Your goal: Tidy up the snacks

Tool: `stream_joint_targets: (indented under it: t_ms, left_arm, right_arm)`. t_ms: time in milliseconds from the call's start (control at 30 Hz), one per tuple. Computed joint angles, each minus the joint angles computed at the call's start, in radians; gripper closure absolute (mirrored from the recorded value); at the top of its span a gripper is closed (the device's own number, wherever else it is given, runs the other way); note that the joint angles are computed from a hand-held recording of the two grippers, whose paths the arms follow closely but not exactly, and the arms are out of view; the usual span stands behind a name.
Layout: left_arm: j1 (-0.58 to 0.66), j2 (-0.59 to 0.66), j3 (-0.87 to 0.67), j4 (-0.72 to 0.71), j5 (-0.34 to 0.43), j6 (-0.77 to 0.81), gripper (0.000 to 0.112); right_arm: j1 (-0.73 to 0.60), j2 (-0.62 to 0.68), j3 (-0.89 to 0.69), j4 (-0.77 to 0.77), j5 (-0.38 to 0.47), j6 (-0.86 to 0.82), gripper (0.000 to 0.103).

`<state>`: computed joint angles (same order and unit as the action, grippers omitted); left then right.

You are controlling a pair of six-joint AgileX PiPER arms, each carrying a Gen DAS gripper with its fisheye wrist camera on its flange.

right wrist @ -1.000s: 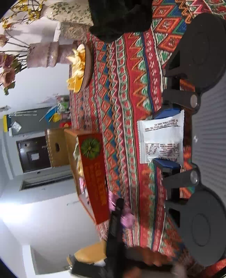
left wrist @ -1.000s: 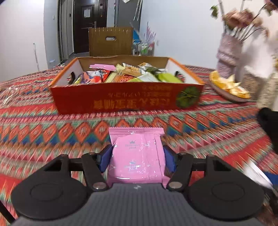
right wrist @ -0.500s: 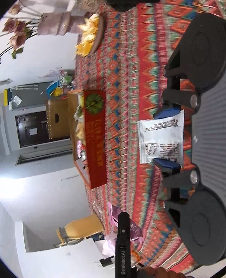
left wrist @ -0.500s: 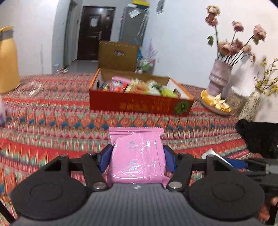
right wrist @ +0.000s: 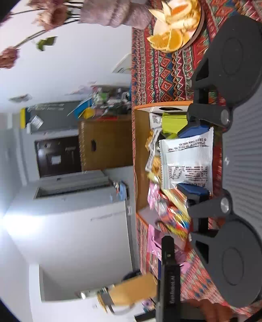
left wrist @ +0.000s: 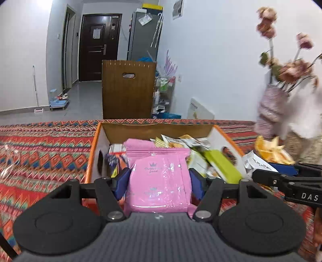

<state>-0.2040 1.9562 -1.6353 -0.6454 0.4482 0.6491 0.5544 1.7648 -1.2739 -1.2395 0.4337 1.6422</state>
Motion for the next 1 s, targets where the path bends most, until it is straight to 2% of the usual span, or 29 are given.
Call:
stream_joint_targets:
  t_ms: [100,167,200,233,333,400,500,600,700,733,833,1000]
  left_arm:
    - [-0.031,0.159,-0.207,0.186,0.047,-0.202,0.049]
    - [-0.040,0.246,-0.310,0.218,0.077,-0.243,0.048]
    - [-0.040,0.280,-0.343,0.213,0.077,-0.251,0.044]
    - [-0.041,0.303,-0.364,0.206,0.077,-0.252,0.034]
    - [-0.028,0.307,-0.360,0.177,0.107,-0.199,0.031]
    - [-0.001,0.240,-0.264,0.053,0.090,-0.050,0.030]
    - [0.037,0.133,-0.140,-0.069,0.066,0.082,0.025]
    - [0.062,0.009,0.000,-0.163,0.021,0.189,0.024]
    - [0.078,-0.150,0.186,-0.280,-0.039,0.328,0.021]
    - [0.080,-0.198,0.241,-0.323,-0.055,0.372,0.015]
    - [0.106,-0.373,0.429,-0.480,-0.064,0.545,0.012]
    - [0.153,-0.683,0.699,-0.512,-0.036,0.627,0.010]
  right_arm:
    - [-0.060,0.156,-0.176,0.169,-0.009,-0.192,0.055]
    - [-0.084,0.250,-0.284,0.287,0.006,-0.324,0.055]
    - [-0.085,0.283,-0.318,0.304,0.019,-0.344,0.054]
    - [-0.084,0.318,-0.352,0.306,0.040,-0.350,0.050]
    - [-0.071,0.340,-0.344,0.205,0.047,-0.269,0.038]
    - [-0.062,0.309,-0.298,0.144,0.033,-0.207,0.034]
    - [-0.051,0.217,-0.194,0.035,0.015,-0.103,0.025]
    - [-0.033,0.106,-0.086,-0.055,0.046,-0.010,0.017]
    - [-0.010,-0.011,0.004,-0.067,0.084,0.011,0.013]
    - [0.012,-0.055,0.043,-0.076,0.111,0.027,0.011]
    - [0.116,-0.188,0.158,-0.118,0.229,0.088,0.003]
    - [0.389,-0.378,0.324,-0.117,0.486,0.165,0.000]
